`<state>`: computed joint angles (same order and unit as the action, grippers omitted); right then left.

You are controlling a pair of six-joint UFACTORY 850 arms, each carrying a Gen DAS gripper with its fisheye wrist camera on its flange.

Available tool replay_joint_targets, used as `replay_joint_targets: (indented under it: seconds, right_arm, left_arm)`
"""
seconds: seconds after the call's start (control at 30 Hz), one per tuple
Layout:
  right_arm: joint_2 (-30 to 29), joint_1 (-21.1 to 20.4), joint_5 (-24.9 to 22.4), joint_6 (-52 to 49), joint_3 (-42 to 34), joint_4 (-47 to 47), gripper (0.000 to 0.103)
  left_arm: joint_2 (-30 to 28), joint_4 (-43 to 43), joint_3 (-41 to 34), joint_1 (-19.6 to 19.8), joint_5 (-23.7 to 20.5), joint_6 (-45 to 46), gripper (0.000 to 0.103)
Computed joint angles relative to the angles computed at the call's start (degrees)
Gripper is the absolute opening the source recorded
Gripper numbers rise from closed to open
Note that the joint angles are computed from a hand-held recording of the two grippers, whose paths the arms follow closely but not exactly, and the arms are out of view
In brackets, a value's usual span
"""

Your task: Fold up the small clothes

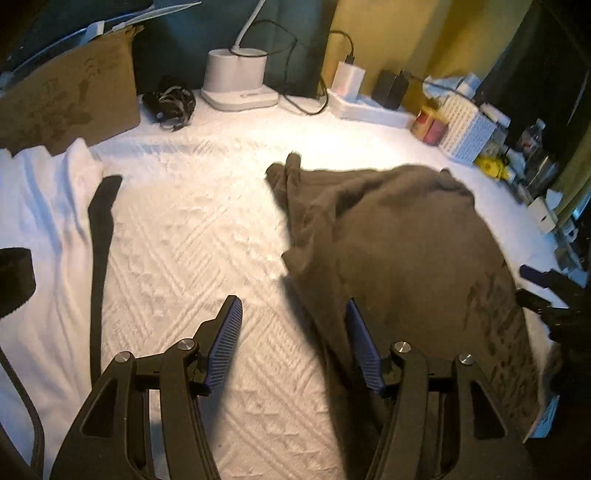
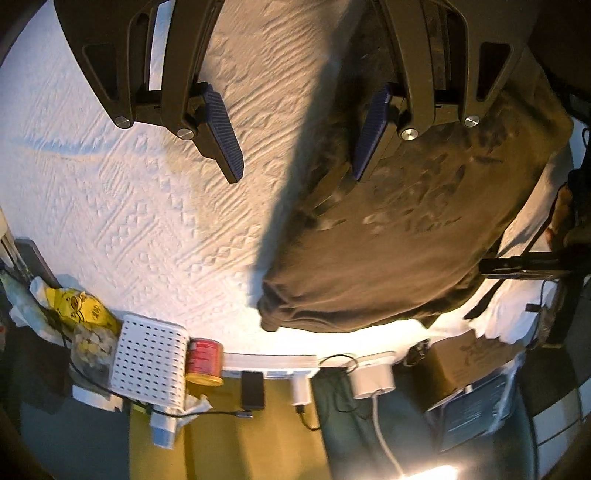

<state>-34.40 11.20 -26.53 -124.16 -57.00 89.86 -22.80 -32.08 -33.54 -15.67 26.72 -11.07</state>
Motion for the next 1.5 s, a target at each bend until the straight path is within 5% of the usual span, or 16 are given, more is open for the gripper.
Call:
replay_joint_targets:
  seconds: [0.43, 0.5, 0.8, 0.97, 1.07, 1.23, 1.5]
  right_arm:
    - [-4.6, 1.1, 1.6, 12.2, -7.3, -5.3, 0.065]
    - [-5.5, 1.1, 1.3, 14.8, -8.7, -7.2, 0.065]
    - [-10.5, 0.8, -3.6, 27.8, -16.0, -14.0, 0.065]
    - [-12.5, 1.5, -4.8, 29.8, -18.9, -14.9, 0.065]
    - [-13.6, 1.9, -6.1, 31.5, -20.6, -15.7, 0.065]
    - [-14.6, 3.2, -7.5, 30.3, -21.9, -16.6, 0.065]
    - [-12.4, 7.6, 0.7, 17.7, -18.2, -11.7, 0.065]
  left_arm:
    - [-4.1, 13.9, -5.8, 2.9, -1.3, -7.6, 0.060]
    - [-4.5, 15.1, -6.1, 3.3, -0.7, -8.2, 0.066]
    - [-5.2, 17.8, -7.4, 4.2, -1.7, -8.9, 0.071]
    - [-4.7, 30.3, -4.6, 6.6, 4.5, -23.5, 0.072]
    - [-5.4, 33.9, -4.5, 6.8, 7.9, -26.8, 0.089]
    - [-6.9, 30.3, -7.7, 4.5, 3.9, -18.4, 0.092]
    - [-8.4, 22.5, -9.3, 2.6, 3.5, -7.4, 0.092]
